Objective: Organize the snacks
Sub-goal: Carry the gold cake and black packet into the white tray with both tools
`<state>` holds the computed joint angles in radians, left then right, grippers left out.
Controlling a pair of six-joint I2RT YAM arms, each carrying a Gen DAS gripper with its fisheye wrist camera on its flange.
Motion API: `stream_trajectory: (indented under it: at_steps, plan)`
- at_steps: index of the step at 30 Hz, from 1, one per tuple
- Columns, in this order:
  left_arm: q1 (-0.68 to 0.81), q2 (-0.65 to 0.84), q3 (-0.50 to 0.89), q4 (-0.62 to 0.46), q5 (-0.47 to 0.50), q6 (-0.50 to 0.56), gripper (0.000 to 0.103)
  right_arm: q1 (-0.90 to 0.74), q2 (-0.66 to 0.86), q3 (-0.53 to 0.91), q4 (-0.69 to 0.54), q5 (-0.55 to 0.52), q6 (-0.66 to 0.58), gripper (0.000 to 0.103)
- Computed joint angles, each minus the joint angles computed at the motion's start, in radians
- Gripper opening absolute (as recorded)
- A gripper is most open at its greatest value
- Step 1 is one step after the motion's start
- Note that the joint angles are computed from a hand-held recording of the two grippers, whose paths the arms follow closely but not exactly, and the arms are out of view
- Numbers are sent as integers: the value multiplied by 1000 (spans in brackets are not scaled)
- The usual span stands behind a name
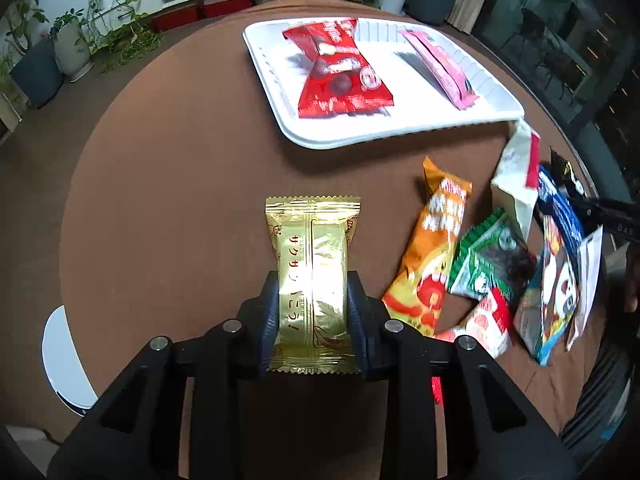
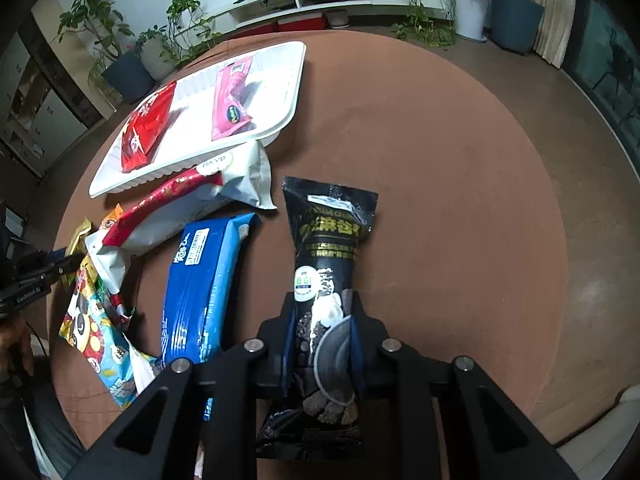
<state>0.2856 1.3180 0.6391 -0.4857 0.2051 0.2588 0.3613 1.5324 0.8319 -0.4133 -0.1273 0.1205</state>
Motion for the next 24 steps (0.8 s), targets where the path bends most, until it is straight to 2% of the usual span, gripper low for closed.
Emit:
stream_trajectory:
  at_steps: [9, 15, 20, 24]
  plan:
    - [-3, -55, -12, -39, 4, 31, 29, -1, -25, 1, -37, -17, -37, 22]
    - [-13, -113, 4, -127, 3, 81, 29, -33, -35, 33, -104, -26, -108, 22]
    - [21, -154, 80, -227, 21, 133, 29, -102, -34, 109, -180, 2, -191, 22]
    - [76, -107, 207, -269, 53, 140, 29, -151, 11, 211, -228, 17, -231, 22]
